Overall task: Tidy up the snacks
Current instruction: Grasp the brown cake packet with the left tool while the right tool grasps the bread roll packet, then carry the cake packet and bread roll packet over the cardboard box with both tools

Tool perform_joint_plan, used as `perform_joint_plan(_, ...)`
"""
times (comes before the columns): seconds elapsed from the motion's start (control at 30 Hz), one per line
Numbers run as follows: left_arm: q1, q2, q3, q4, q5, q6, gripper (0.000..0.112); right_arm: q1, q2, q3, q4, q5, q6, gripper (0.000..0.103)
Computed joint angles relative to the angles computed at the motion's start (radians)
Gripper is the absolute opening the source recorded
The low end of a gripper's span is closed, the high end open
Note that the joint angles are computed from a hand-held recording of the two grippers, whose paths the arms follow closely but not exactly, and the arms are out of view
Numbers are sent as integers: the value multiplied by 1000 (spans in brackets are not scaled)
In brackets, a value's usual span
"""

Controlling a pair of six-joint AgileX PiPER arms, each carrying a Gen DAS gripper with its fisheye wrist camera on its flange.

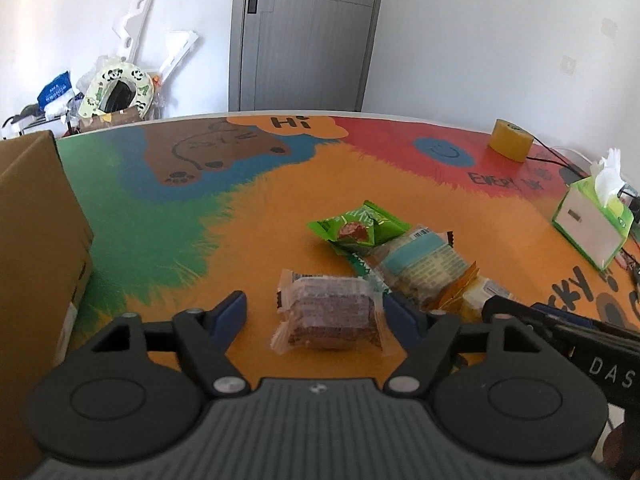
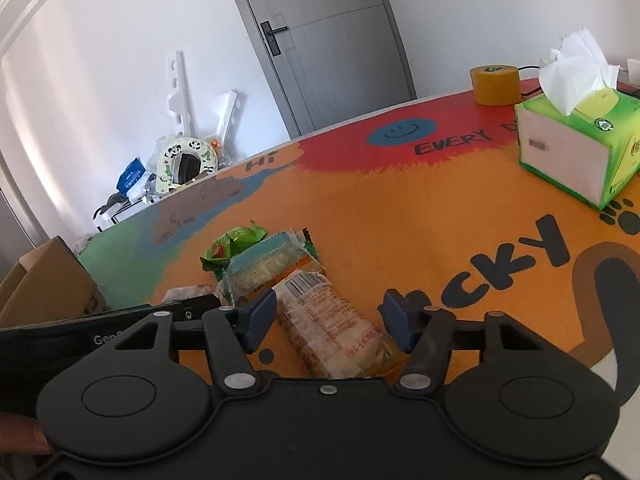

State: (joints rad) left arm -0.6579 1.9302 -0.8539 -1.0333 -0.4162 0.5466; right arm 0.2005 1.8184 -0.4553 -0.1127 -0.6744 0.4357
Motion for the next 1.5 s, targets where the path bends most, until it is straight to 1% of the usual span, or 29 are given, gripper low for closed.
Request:
perform_joint_plan(0.03, 2, -2, 7, 35, -1, -32, 61, 9, -2, 3, 11, 2, -12, 56)
perform_joint_plan(0.07, 4, -5, 14, 53, -3, -47, 53, 20, -5, 5, 27, 6, -27, 55)
perform_joint_plan(0.1, 0, -9, 22, 52, -10, -41, 47, 29, -7, 6, 39, 9, -39, 55)
perform_joint_plan(0.13, -5, -11, 26, 40, -17, -19, 46, 44, -10, 11, 61, 9, -59, 54)
perform_joint_plan(0.17, -5, -14, 29, 44, -16, -18, 43, 55, -13, 14, 79, 12, -75, 52)
perform_joint_plan(0.2, -1, -22, 42, 76, -11, -52, 41, 65, -17, 15, 94, 17, -91, 50)
perform_joint_plan(0.27, 7, -39, 63, 124, -1, -107, 40, 83, -26, 23, 118, 24, -111, 39)
perform_joint_plan(0.4, 11, -75, 114, 188, 0, -182, 38, 109, -52, 53, 133, 19, -109, 36)
perform_joint_plan(0.5, 11, -113, 160, 228, -9, -234, 38, 140, -77, 91, 177, -13, -113, 36)
perform_joint_plan(0.63, 0, -180, 222, 250, -30, -266, 38, 183, -129, 135, 240, -39, -128, 35)
perform_joint_plan(0.73, -12, -238, 265, 261, -46, -280, 38, 208, -179, 159, 271, -43, -136, 35)
perform_joint_plan(0.83, -26, -294, 302, 253, -60, -275, 38, 241, -220, 180, 313, -50, -152, 35)
perform_joint_plan(1.07, -40, -405, 371, 222, -88, -249, 38, 312, -289, 185, 407, -32, -210, 35)
perform_joint_plan(1.3, -28, -507, 422, 210, -91, -227, 38, 394, -330, 166, 523, -21, -296, 35)
perform_joint_plan(1.5, 5, -592, 460, 212, -88, -209, 38, 445, -342, 135, 583, -20, -348, 35)
